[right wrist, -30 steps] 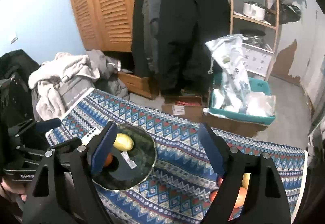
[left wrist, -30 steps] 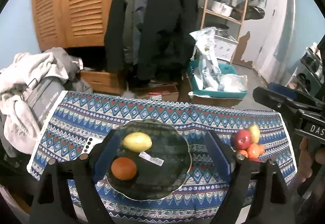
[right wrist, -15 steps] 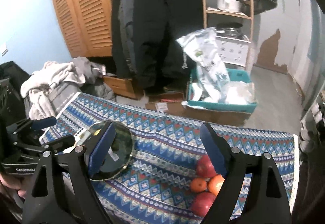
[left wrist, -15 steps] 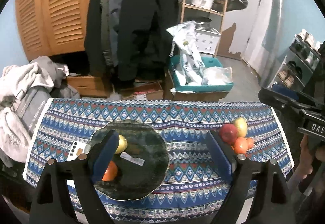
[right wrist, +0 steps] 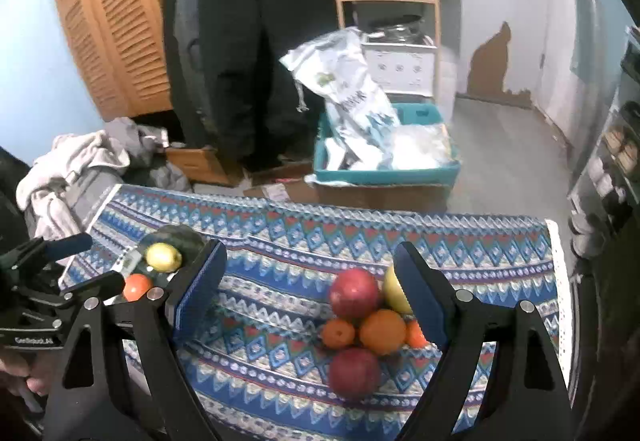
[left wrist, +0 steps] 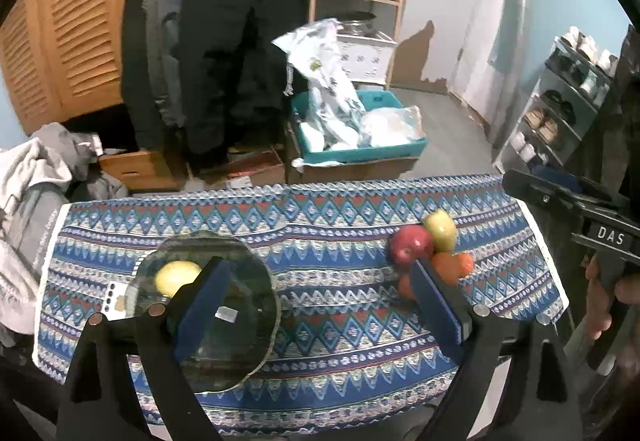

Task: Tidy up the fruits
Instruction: 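Move the right tool toward the red apple while the left tool approaches a tangerine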

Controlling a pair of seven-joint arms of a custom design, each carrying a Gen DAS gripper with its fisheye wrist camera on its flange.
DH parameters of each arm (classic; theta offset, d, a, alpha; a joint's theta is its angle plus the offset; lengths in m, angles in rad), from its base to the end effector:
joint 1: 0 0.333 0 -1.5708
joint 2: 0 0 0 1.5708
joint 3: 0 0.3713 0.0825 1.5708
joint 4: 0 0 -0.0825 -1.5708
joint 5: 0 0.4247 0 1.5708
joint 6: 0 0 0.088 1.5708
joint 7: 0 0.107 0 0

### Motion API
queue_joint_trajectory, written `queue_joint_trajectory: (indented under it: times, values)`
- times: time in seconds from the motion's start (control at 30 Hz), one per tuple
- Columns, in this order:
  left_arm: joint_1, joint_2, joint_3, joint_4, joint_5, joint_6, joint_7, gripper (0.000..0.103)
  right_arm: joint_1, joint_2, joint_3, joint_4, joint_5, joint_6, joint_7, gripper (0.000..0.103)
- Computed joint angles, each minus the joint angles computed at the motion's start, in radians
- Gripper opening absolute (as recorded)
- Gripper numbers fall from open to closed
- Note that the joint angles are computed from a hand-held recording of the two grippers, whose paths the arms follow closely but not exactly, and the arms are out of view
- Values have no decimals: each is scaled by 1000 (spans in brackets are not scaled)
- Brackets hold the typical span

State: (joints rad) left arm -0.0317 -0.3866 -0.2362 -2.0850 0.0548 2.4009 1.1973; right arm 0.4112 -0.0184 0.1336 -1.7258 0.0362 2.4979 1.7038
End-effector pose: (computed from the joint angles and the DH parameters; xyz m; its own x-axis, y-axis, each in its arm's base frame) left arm 0.4841 -0.1577 0.7046 0.0275 -0.9948 0.0981 -0.7639 -0.0842 -0.6398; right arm 0.5518 0.3352 0.7168 0.4275 -0.8950 -0.1273 -0.6785 -0.2246 -0.6994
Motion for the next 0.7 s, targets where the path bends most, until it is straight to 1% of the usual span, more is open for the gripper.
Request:
queue_joint_trajectory:
  times: [0.2,0.27,0.47,0.57,0.7]
  values:
    - [-34,33,6,11,-44,-7,38,92,-17,-28,-14,-48,-10,-11,18,85]
    - [-34,45,-3,13,-31,-3,38,92,-22,-35,-17,-59,-15,-17,28,85]
    - [-60,83,4,18,-54,-19,67,92,-33,-45,-23,-90,-22,-36,37,85]
    - [-65,94,0,12,-39,-8,79,92,-39,-39,-25,-99,-39,-56,50,85]
    - [-70,115,-8,8,-15,-7,82,92,-44,-35,-29,-111,-20,-78,45,85]
